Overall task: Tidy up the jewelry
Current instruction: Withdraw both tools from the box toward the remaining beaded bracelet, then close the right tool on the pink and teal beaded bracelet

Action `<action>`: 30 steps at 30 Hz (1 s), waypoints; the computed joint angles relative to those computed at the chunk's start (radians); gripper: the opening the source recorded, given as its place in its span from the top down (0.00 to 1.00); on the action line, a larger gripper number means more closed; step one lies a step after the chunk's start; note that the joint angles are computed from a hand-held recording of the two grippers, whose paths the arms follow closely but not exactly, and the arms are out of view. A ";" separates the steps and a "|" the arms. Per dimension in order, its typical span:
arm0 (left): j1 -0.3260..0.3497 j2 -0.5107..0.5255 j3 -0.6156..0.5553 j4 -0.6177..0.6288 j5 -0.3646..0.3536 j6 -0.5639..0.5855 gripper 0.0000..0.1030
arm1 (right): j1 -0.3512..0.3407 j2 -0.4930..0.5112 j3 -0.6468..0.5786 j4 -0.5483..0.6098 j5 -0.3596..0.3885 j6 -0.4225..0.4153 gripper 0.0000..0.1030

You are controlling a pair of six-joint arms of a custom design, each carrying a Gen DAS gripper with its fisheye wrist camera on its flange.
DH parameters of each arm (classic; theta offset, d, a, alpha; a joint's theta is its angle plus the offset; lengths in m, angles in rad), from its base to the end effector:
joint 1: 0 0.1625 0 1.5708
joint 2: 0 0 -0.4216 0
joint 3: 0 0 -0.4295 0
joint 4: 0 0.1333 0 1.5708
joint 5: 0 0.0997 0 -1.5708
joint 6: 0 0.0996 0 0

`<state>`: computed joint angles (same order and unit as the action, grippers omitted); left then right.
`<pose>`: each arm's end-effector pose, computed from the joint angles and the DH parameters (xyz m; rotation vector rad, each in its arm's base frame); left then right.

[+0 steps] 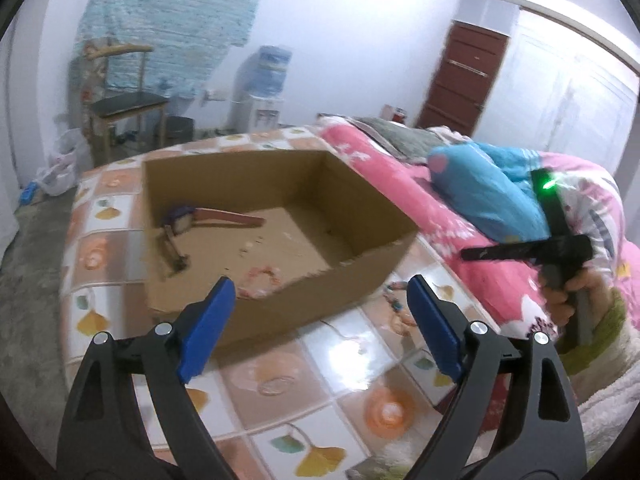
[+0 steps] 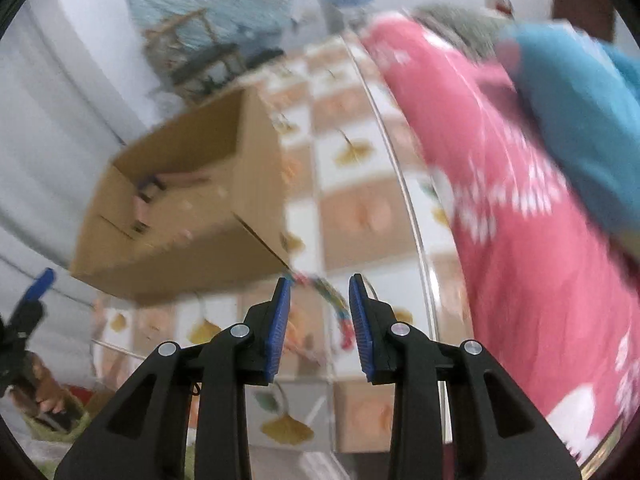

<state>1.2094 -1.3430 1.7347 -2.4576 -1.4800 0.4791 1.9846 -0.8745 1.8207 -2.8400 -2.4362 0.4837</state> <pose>-0.0886 -0.6369 0.3693 1.1665 2.6930 -0.7326 0.3086 -0.5598 0.1080 -0.2607 -2.3595 0.8218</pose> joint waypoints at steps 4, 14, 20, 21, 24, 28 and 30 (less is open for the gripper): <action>0.000 -0.007 0.036 0.011 -0.027 0.028 0.13 | -0.043 0.020 0.015 0.024 0.023 0.034 0.71; -0.013 0.002 0.105 0.015 0.051 0.057 0.13 | -0.068 0.092 -0.022 0.046 -0.030 -0.017 0.72; -0.025 -0.008 0.139 -0.010 0.082 0.097 0.13 | -0.063 0.104 -0.019 0.040 -0.053 -0.031 0.85; -0.026 -0.009 0.140 -0.006 0.086 0.099 0.13 | -0.063 0.105 -0.019 0.042 -0.054 -0.028 0.87; -0.027 -0.009 0.142 -0.007 0.098 0.101 0.13 | -0.061 0.108 -0.016 0.031 -0.060 -0.033 0.88; -0.028 -0.010 0.141 -0.009 0.105 0.101 0.13 | -0.062 0.109 -0.011 0.017 -0.048 -0.038 0.90; -0.026 -0.006 0.138 -0.008 0.110 0.097 0.13 | -0.063 0.107 -0.008 0.012 -0.034 -0.040 0.90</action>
